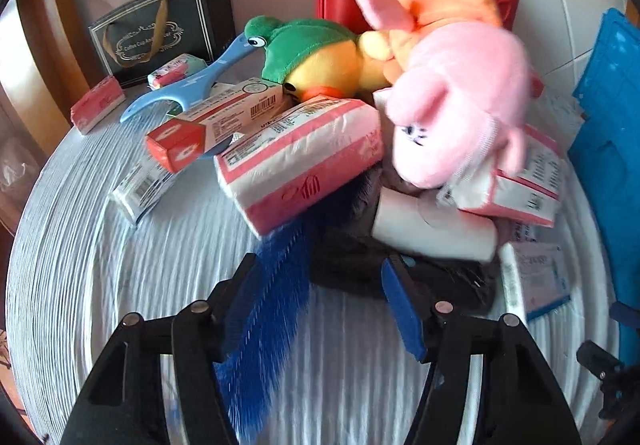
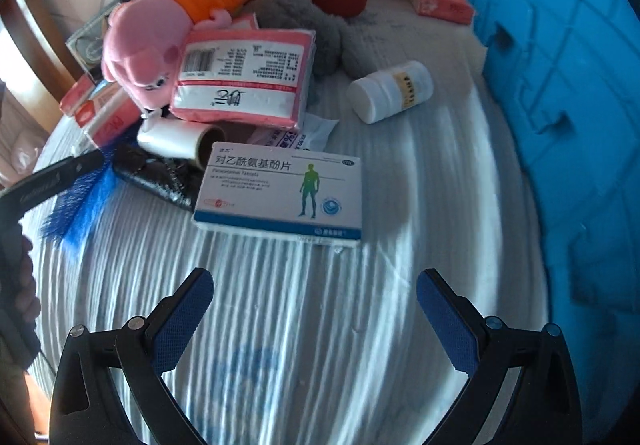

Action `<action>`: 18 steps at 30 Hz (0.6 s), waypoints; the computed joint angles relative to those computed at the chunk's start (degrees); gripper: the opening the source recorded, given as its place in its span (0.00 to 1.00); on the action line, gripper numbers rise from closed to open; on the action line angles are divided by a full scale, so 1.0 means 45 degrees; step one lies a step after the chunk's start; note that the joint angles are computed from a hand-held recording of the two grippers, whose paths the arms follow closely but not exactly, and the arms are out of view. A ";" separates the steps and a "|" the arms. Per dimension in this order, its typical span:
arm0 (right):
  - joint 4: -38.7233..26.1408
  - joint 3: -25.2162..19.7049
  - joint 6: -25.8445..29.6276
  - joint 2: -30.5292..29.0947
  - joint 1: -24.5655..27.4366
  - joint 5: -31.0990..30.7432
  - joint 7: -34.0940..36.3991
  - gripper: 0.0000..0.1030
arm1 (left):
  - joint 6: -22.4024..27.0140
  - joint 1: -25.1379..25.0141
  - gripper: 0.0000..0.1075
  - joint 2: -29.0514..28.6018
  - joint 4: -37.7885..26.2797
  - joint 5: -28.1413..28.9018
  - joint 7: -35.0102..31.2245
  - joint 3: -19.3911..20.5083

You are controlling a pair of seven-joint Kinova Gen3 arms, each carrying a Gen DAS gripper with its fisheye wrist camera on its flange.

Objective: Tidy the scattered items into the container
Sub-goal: 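Reach both grippers toward the black roll and paracetamol box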

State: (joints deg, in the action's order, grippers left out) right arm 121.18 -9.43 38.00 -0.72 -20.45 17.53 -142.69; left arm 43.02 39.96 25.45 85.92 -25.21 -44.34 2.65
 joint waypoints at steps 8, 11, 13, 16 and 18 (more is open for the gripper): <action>-0.0406 0.0264 -0.0206 0.1073 -0.0153 -0.0399 0.0735 1.00 | 0.1722 -0.0490 0.58 0.1978 -0.2185 0.0838 -0.1436 0.0106; -0.0468 0.0387 -0.0219 0.1304 -0.0300 -0.0437 0.0669 1.00 | 0.1448 -0.0405 0.58 0.1585 -0.1388 0.1168 -0.1662 0.0139; -0.0429 0.0438 -0.0246 0.1304 -0.0382 -0.0446 0.0642 1.00 | 0.1039 -0.0290 0.58 0.0974 -0.0393 0.1286 -0.1634 0.0206; -0.0269 0.0443 -0.0264 0.1142 -0.0482 -0.0393 0.0544 1.00 | 0.0437 -0.0511 0.57 0.0077 0.0929 0.1897 -0.1794 0.0640; -0.0147 0.0416 -0.0282 0.1001 -0.0500 -0.0396 0.0494 1.00 | 0.0007 -0.0765 0.57 -0.0500 0.1652 0.2440 -0.2192 0.1050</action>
